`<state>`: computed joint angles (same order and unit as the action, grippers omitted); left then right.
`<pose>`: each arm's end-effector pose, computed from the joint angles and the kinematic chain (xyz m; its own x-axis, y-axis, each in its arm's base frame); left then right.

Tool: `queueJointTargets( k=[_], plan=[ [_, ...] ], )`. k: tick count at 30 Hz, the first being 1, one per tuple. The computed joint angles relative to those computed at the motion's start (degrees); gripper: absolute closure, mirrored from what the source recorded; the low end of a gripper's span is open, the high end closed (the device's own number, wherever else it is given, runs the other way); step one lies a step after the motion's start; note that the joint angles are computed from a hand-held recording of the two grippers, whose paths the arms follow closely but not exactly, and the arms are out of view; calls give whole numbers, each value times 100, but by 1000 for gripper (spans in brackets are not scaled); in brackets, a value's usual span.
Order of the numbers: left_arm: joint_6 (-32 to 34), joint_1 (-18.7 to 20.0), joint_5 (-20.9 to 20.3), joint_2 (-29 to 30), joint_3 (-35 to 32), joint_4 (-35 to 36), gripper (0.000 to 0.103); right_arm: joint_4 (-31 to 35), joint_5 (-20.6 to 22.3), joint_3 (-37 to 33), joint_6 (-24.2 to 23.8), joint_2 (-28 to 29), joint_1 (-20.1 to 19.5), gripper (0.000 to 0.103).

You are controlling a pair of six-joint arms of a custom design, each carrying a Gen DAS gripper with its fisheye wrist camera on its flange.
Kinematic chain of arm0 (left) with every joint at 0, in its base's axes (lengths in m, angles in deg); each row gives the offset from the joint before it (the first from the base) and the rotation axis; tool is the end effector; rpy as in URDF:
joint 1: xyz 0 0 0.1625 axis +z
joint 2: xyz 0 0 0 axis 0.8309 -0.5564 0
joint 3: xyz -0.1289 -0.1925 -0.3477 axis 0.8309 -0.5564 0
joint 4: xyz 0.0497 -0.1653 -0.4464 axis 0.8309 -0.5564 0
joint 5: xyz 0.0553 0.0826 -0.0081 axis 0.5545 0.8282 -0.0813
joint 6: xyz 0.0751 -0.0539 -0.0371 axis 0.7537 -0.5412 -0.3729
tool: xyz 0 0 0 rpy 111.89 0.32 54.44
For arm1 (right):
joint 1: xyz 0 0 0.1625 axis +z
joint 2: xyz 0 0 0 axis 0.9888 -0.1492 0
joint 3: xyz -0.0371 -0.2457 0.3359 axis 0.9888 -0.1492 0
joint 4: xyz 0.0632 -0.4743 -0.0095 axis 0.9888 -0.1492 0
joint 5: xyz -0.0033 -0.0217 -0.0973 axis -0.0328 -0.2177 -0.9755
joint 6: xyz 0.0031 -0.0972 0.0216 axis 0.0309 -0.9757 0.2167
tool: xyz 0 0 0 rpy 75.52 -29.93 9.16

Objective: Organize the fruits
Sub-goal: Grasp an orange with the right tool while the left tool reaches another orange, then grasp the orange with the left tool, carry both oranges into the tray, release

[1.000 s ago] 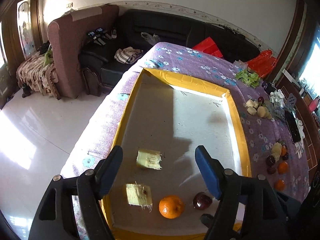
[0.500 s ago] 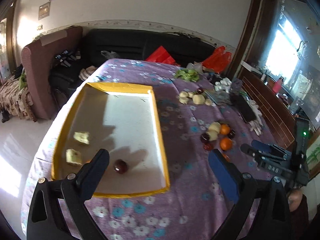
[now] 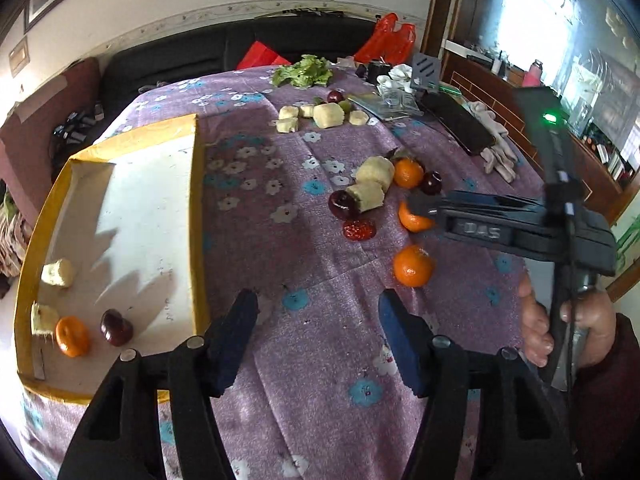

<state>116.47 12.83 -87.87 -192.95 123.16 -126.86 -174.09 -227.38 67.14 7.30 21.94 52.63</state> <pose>0.0624 -0.3229 0.3497 -0.6022 0.6111 -0.5137 0.7539 0.6470 -0.1142 0.3551 -0.2964 -0.1180 -0.8001 0.2382 0.5505 -0.2247 0.7318 -0.6434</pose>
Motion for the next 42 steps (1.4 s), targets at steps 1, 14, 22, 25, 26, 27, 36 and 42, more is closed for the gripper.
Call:
queueJointTargets(
  k=[1,14,22,25,26,27,36,42],
  plan=[
    [46,-9,-23,0,21,-24,41,-51,76,-48,-92,48,-65,36],
    [371,-468,44,526,571,-857,30,-651,325,89,-286,119,-248,62],
    [604,-645,235,711,862,-1098,30,-1098,275,360,-240,-37,-235,62],
    [604,-667,347,712,938,-1122,69,-1114,304,354,-302,-35,-217,62],
    [523,-641,351,760,912,-1158,69,-1123,293,343,-323,-24,-206,62],
    [446,-576,300,830,853,-1166,69,-1128,283,338,-339,-20,-191,62],
    [103,277,-441,541,-152,-572,69,-978,147,224,-306,45,-79,62],
    [412,828,-275,841,-1002,-1149,69,-275,186,-299,-440,47,363,62]
  ],
)
